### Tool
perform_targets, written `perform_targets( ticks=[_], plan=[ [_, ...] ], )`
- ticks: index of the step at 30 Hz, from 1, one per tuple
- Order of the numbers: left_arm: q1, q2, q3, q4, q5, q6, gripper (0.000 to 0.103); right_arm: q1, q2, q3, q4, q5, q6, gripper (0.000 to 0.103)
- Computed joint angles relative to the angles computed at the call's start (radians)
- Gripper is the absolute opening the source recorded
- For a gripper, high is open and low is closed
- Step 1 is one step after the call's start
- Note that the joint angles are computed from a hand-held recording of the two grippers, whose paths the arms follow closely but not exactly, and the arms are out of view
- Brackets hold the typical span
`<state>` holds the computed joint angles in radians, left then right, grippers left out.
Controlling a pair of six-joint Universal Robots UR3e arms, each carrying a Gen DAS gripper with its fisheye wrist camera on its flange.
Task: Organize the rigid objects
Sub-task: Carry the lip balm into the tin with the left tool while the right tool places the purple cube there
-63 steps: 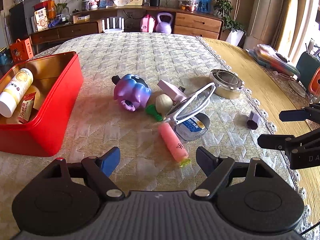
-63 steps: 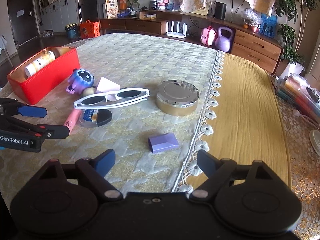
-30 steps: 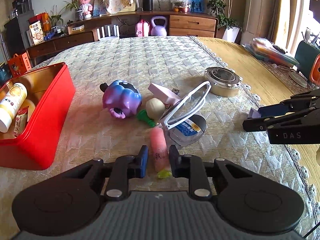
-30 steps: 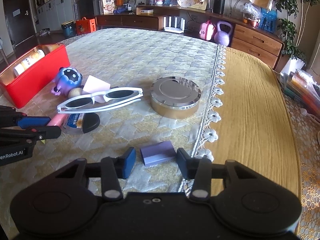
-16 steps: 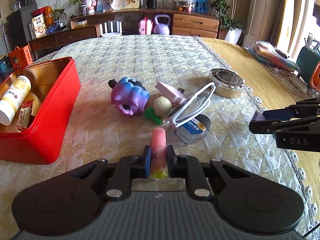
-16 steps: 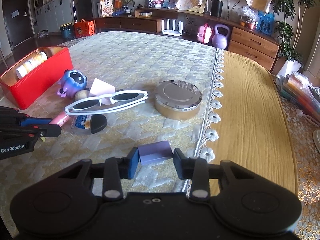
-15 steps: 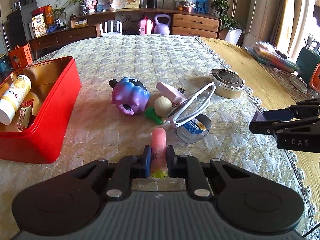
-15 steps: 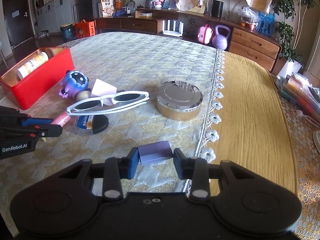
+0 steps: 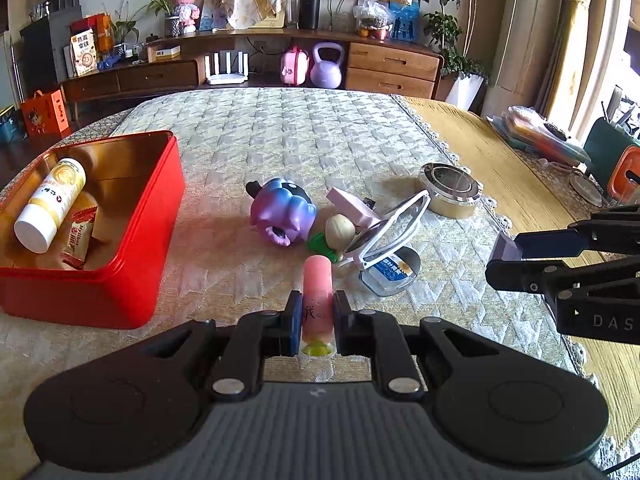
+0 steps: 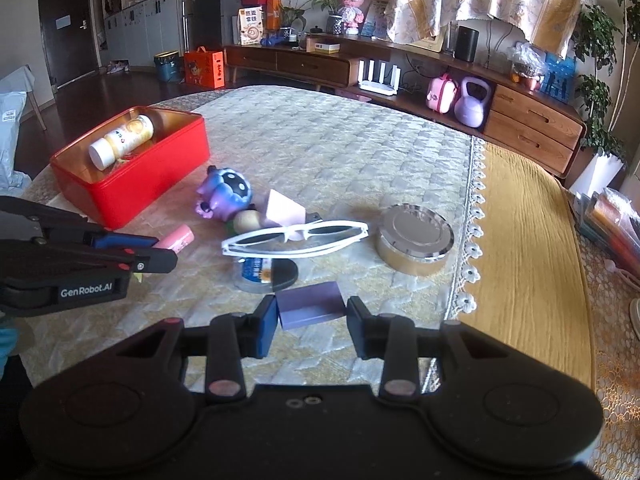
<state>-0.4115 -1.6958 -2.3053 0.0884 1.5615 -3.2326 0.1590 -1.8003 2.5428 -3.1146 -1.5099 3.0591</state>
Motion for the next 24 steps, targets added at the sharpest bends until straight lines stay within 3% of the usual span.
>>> perform_targets(
  ticks=[14,24],
  plan=[
    [0.153,0.306,-0.052,-0.236,-0.106,0.112,0.015,0.224,0.026,-0.213,0.139,-0.103,0.076,0.037],
    [0.396,0.542,-0.08,-0.446,-0.26,0.246,0.015,0.339,0.143,-0.398,0.184,-0.156,0.112,0.037]
  ],
)
